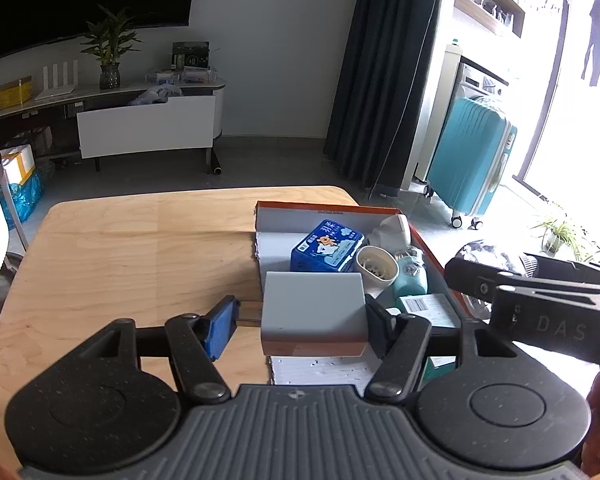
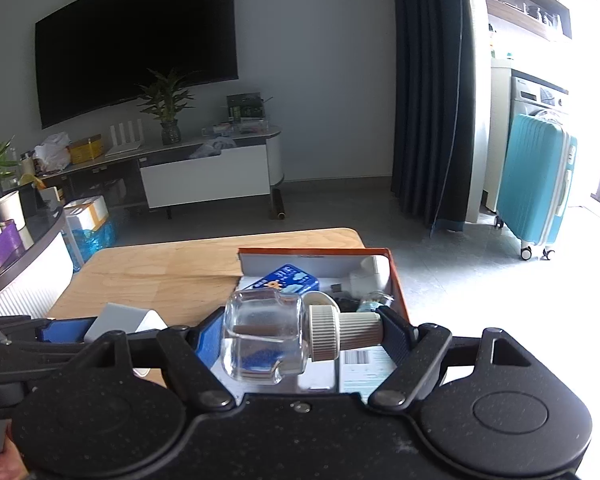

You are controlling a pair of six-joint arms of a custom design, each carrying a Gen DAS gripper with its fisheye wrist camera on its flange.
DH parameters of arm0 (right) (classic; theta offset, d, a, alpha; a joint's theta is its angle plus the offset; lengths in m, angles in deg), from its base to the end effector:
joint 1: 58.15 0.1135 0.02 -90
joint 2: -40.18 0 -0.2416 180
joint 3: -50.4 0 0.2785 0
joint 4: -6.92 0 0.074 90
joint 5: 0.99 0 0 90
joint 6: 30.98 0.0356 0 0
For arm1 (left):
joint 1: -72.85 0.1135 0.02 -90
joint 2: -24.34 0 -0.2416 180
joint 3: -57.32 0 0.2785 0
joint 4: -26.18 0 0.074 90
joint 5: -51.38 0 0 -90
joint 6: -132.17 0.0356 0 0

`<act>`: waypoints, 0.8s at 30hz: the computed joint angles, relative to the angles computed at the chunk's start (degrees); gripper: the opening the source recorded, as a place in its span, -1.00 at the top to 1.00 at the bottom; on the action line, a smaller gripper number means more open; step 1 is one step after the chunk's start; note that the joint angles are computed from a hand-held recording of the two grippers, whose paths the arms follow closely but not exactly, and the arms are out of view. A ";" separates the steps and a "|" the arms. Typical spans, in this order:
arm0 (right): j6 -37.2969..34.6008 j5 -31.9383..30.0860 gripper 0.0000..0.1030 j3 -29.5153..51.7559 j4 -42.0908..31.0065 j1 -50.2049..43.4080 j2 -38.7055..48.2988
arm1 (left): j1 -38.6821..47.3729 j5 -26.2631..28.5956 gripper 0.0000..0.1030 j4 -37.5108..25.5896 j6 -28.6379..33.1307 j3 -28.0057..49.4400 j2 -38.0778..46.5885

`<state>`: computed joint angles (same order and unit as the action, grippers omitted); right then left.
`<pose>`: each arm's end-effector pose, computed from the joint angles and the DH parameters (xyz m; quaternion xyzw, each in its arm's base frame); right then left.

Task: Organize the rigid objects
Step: 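Lower the glass bottle and white cube into the box and open both grippers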

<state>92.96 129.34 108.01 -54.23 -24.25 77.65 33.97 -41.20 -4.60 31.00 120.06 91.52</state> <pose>0.1507 0.0735 0.2900 0.1432 0.8542 -0.0431 0.4980 0.2295 -0.1830 0.2514 0.2025 0.8643 -0.1764 0.4252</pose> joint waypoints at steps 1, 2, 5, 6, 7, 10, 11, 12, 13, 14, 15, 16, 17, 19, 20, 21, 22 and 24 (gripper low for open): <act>-0.39 -0.37 -0.80 -0.27 -0.01 -0.75 -0.42 | -0.21 0.01 -0.28 0.09 -0.05 0.14 0.32; -0.66 -0.72 -0.80 -0.47 -0.03 -1.38 -0.74 | -0.57 -0.19 -0.28 0.18 -0.25 0.38 0.79; -1.18 -1.63 -0.80 -0.98 -0.34 -3.21 -1.73 | -0.96 0.18 -0.28 0.24 -0.32 0.82 1.74; -1.36 -1.97 -0.80 -1.08 -0.33 -3.91 -1.94 | -1.23 0.20 -0.28 0.26 -0.43 1.03 2.12; -1.57 -2.36 -0.80 -1.24 -0.24 -4.59 -2.21 | -1.46 0.27 -0.28 0.22 -0.49 1.29 2.53; -2.33 -3.42 -0.80 -1.70 -0.01 -6.49 -2.85 | -2.23 0.33 -0.28 0.33 -0.65 2.01 3.74; -2.63 -3.67 -0.80 -1.77 0.07 -6.99 -2.89 | -2.51 0.35 -0.28 0.49 -0.66 2.17 4.17; -2.92 -3.99 -0.80 -1.85 0.17 -7.46 -2.94 | -2.84 0.28 -0.28 0.65 -0.76 2.26 4.56; -3.18 -4.28 -0.80 -1.90 0.15 -7.94 -3.08 | -3.09 0.22 -0.28 0.64 -0.85 2.46 4.98; -3.47 -4.64 -0.80 -1.99 0.29 -8.47 -3.12 | -3.42 0.19 -0.28 0.67 -0.98 2.58 5.35; -3.97 -5.29 -0.80 -2.17 0.56 -9.29 -3.17 | -3.68 0.20 -0.28 0.60 -0.94 2.76 5.72; -4.08 -5.58 -0.80 -2.27 0.62 -9.66 -3.16 | -3.90 0.17 -0.28 0.58 -0.92 2.87 6.01; -4.25 -5.92 -0.80 -2.41 0.81 -10.11 -3.11 | -4.17 0.14 -0.28 0.57 -0.92 2.99 6.32; -4.85 -7.03 -0.80 -2.80 1.39 -11.32 -3.17 | -4.65 0.05 -0.28 0.57 -0.78 3.28 6.90; -5.18 -7.55 -0.80 -2.97 1.63 -11.95 -3.16 | -4.83 0.01 -0.28 0.58 -0.74 3.38 7.14; -5.41 -8.00 -0.80 -3.08 1.85 -12.50 -3.00 | -5.00 0.03 -0.28 0.61 -0.76 3.45 7.39; -5.71 -8.61 -0.80 -3.22 2.10 -13.11 -2.96 | -5.14 0.05 -0.28 0.73 -0.84 3.50 7.68; -6.17 -9.39 -0.80 -3.50 2.67 -14.03 -2.71 | -5.28 0.13 -0.28 0.93 -0.83 3.63 8.25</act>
